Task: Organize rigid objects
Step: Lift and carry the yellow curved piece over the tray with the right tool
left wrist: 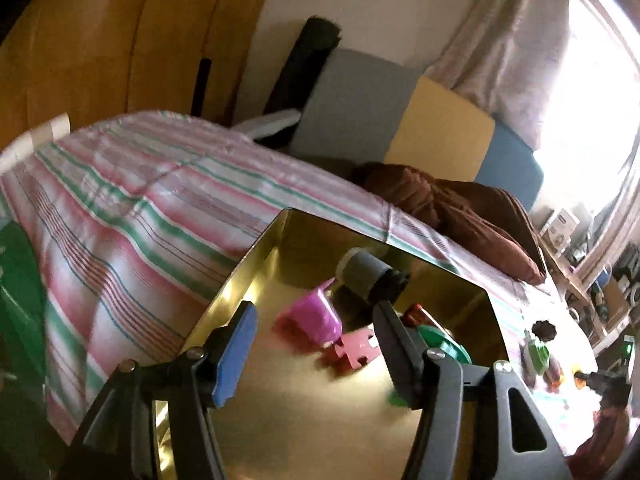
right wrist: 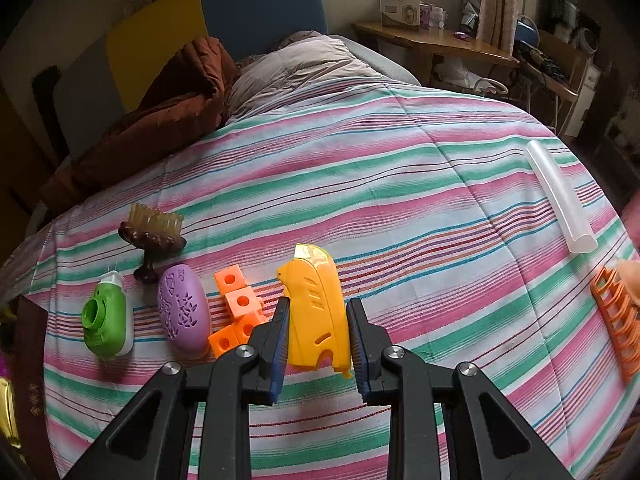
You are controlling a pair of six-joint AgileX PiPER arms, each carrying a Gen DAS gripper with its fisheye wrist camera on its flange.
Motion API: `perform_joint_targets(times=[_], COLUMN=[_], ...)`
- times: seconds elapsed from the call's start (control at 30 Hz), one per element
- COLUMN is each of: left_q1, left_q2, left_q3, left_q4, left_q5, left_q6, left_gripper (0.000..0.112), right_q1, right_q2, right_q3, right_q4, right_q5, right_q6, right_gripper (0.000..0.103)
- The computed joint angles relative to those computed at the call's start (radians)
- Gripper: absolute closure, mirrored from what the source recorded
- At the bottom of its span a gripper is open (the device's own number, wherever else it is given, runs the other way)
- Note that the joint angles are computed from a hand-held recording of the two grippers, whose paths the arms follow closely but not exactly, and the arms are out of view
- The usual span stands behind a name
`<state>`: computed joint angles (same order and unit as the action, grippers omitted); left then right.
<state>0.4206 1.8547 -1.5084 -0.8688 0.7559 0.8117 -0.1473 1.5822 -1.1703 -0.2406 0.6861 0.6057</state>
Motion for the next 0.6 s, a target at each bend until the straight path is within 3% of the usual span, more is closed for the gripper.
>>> perform_joint_targets(times=[0.33,0.47,0.6], left_q1=[-0.002,-0.011,0.001], left_q2=[-0.206,-0.265,-0.292], left_q3=[0.331,0.407,0.447], left_q4=[-0.238,-0.264,-0.266], left_q5=[-0.016,-0.047,-0.036], left_q6=[0.444,0.511,0.514], left_gripper=[0.051,0.051,0.051], right_q1=[0.059,0.124,0.185], right_q2=[-0.043,-0.029,-0.041], right_q3=[0.023,-0.013,-0.038], right_q4=[-0.116,-0.129,-0.044], right_q5=[-0.042,0.002,0.009], right_q6=[0.060,0.031,-0.015], right_gripper=[0.076,0.075,0.075])
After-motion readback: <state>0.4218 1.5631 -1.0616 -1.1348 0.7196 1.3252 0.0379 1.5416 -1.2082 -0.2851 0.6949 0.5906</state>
